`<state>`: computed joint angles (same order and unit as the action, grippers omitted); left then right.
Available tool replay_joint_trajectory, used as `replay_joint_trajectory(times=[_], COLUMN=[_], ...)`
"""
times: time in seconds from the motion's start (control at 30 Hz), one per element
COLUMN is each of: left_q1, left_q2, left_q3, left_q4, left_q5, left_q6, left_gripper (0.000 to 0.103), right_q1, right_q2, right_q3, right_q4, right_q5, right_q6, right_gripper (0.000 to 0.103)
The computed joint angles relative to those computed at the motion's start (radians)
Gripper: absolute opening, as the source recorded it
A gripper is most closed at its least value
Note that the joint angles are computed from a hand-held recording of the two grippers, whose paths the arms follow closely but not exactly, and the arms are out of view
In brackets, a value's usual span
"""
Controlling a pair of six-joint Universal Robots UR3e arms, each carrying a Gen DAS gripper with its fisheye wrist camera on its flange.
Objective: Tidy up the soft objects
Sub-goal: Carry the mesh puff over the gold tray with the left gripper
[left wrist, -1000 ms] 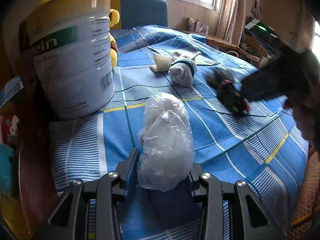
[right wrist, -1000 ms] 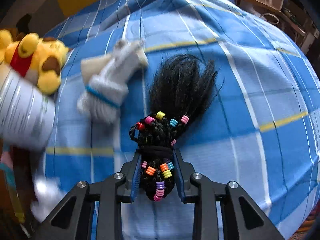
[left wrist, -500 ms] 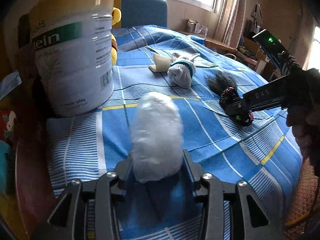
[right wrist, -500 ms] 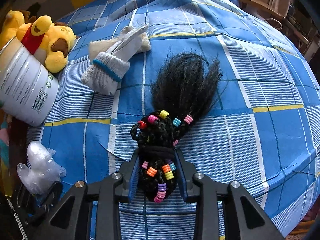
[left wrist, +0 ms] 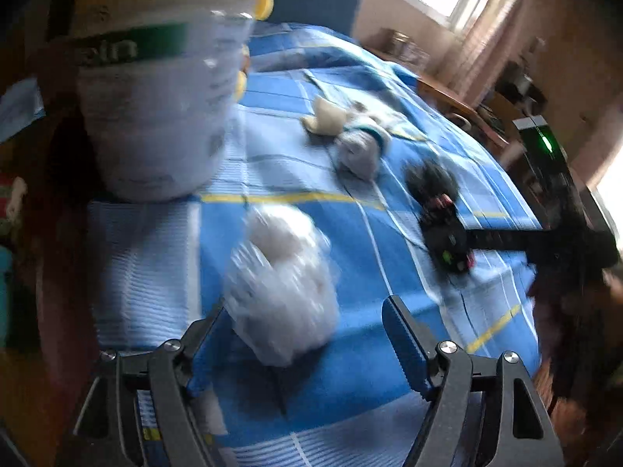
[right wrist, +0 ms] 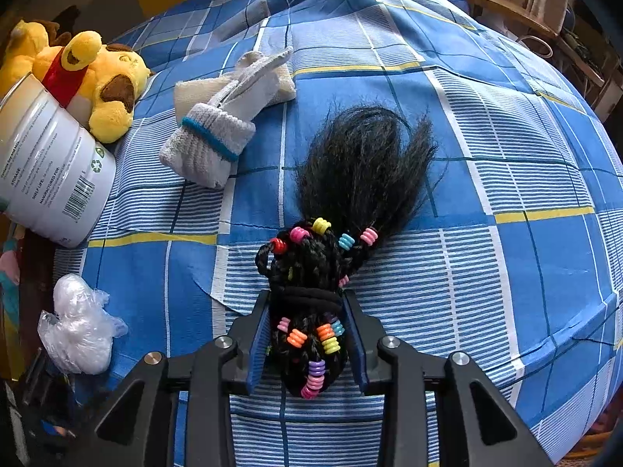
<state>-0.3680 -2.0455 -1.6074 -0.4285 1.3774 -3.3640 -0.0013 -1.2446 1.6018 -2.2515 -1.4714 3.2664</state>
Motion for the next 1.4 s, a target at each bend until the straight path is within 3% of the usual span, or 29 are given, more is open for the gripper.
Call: replay_joint_trajectory(times=[0.17,0.2,0.23,0.27,0.67,1.07,1.4], left_q1=[-0.061,-0.070,-0.081,-0.084,-0.141,-0.112,-0.053], left_q2=[-0.099,-0.137,-0.176,-0.212,-0.253,0.046,0.269], left_q3=[0.217,0.282,0.346,0.404,0.377,0.030,-0.144], left_q4=[-0.123,-0.167,-0.222,-0.280,-0.166,0.037,0.069], left_q5=[0.113,0.131,0.150,0.162,0.278,0.228,0.249], left_q6=[0.026,0.039,0.049,0.053,0.104,0.105,0.074], left_gripper=[0.076,0.066,0.045,0.037,0.035,0.034,0.035], right_q1=[0.009,0.011,0.011,0.012,0.038,0.054,0.081], right_q2=[0.002,0.001,-0.001,-0.002,0.009,0.005,-0.001], right_q3=[-0.005,-0.003,-0.002,0.000,-0.004,0.031,0.047], right_q4=[0.001,0.000,0.000,-0.001,-0.009,-0.060,-0.086], right_q5=[-0.017,-0.019,-0.020,-0.020,-0.061,-0.075,-0.108], right_q6=[-0.008,-0.008,-0.009,-0.010,-0.045,-0.045,-0.050], right_gripper=[0.035,0.035,0.035,0.035,0.035,0.035,0.035])
